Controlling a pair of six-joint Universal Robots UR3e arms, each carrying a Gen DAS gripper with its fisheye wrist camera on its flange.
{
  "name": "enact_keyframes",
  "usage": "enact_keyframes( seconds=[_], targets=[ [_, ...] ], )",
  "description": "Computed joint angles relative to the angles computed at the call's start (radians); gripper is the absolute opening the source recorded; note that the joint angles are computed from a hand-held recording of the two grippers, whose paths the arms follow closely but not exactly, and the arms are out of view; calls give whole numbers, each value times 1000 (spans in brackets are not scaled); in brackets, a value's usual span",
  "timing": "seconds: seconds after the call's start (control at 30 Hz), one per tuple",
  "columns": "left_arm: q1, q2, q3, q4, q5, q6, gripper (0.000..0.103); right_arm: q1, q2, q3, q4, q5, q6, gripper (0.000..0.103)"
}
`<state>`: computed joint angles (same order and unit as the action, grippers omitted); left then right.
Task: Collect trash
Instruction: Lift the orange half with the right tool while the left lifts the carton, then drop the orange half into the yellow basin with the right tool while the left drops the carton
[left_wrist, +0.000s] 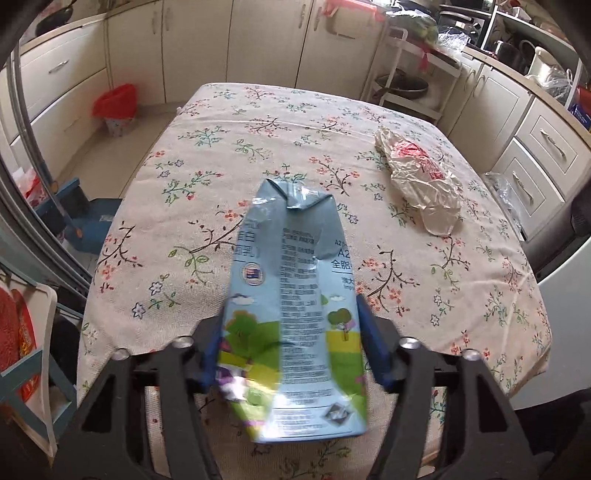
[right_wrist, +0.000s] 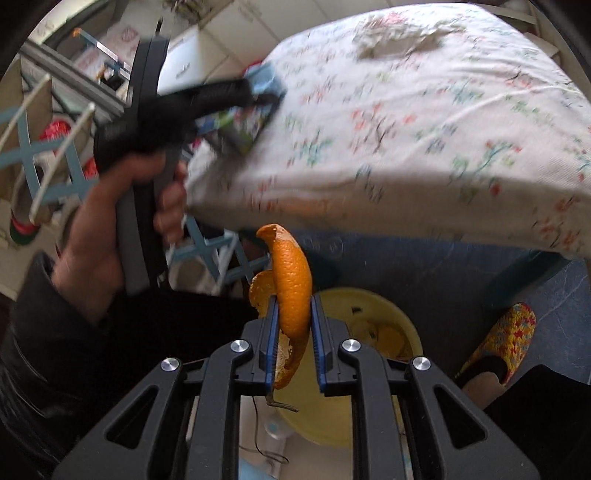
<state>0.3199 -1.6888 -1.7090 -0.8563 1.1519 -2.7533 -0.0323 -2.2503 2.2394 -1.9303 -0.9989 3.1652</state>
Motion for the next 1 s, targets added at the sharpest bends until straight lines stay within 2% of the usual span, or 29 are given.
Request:
enact_keyframes(
  seconds=[0.2, 0.4, 0.47, 0.53, 0.57, 0.63, 0.87, 1.0],
  targets=[
    [67, 80, -42, -19, -107, 25, 56, 119, 95, -18, -42, -88, 20, 17],
    [218, 216, -85, -144, -298, 97, 56, 204, 165, -35, -70, -157, 35, 17],
    [283, 256, -88, -225, -383, 145, 56, 226, 189, -40, -79, -178, 43, 19],
    [336, 288, -86, -306, -444, 194, 56, 242, 215, -44, -79, -192, 46, 24],
    [362, 307, -86, -349, -469, 221, 56, 247, 220, -39, -83, -198, 49, 30],
    [422, 354, -88, -454, -512, 289, 56, 251, 223, -41, -79, -202, 56, 32],
    [596, 486, -67, -845, -577, 563, 56, 181, 121, -7, -91, -207, 84, 35],
    [680, 540, -36, -1078, -580, 738, 56, 35, -77, 33, -60, -164, 77, 44]
  ],
)
